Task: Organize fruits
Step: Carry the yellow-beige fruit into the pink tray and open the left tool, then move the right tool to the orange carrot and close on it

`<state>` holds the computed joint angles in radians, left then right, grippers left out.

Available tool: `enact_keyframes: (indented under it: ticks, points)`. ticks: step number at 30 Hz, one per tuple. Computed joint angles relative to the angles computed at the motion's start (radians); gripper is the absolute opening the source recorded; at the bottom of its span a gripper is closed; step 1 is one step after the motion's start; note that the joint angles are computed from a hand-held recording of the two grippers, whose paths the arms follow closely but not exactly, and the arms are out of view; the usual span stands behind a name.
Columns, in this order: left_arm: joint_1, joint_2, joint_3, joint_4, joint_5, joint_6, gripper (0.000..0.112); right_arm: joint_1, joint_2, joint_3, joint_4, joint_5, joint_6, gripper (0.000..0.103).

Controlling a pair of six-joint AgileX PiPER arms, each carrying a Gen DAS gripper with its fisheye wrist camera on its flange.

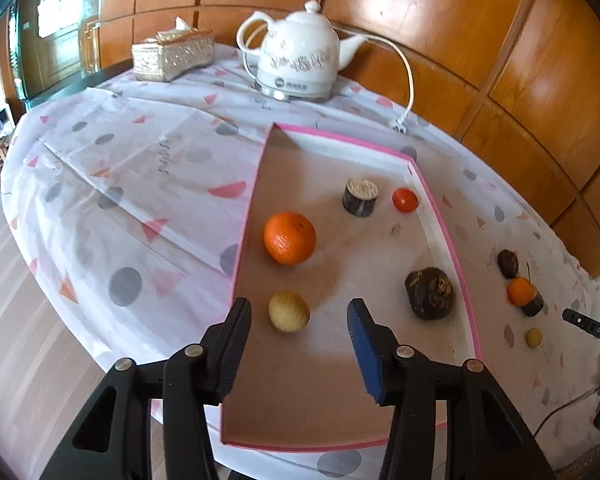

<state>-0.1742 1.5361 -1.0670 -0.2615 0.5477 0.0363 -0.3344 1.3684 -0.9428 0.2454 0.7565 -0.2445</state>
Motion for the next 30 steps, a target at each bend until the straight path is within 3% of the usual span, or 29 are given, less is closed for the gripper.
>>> enact_keyframes:
  ticks: [10,27,30]
  points:
    - [0.028,-0.024,0.013,0.068,-0.008,-0.072,0.064,0.137,0.132,-0.159,-0.078,0.018,0.058,0.027]
    - [0.045,-0.004,0.011,0.058,0.007,-0.086,0.072,0.215,0.512,-0.551,-0.156,0.285,-0.063,0.028]
    - [0.032,-0.005,0.013,0.084,0.003,-0.106,0.072,0.228,0.537,-0.571,-0.172,0.287,-0.053,0.029]
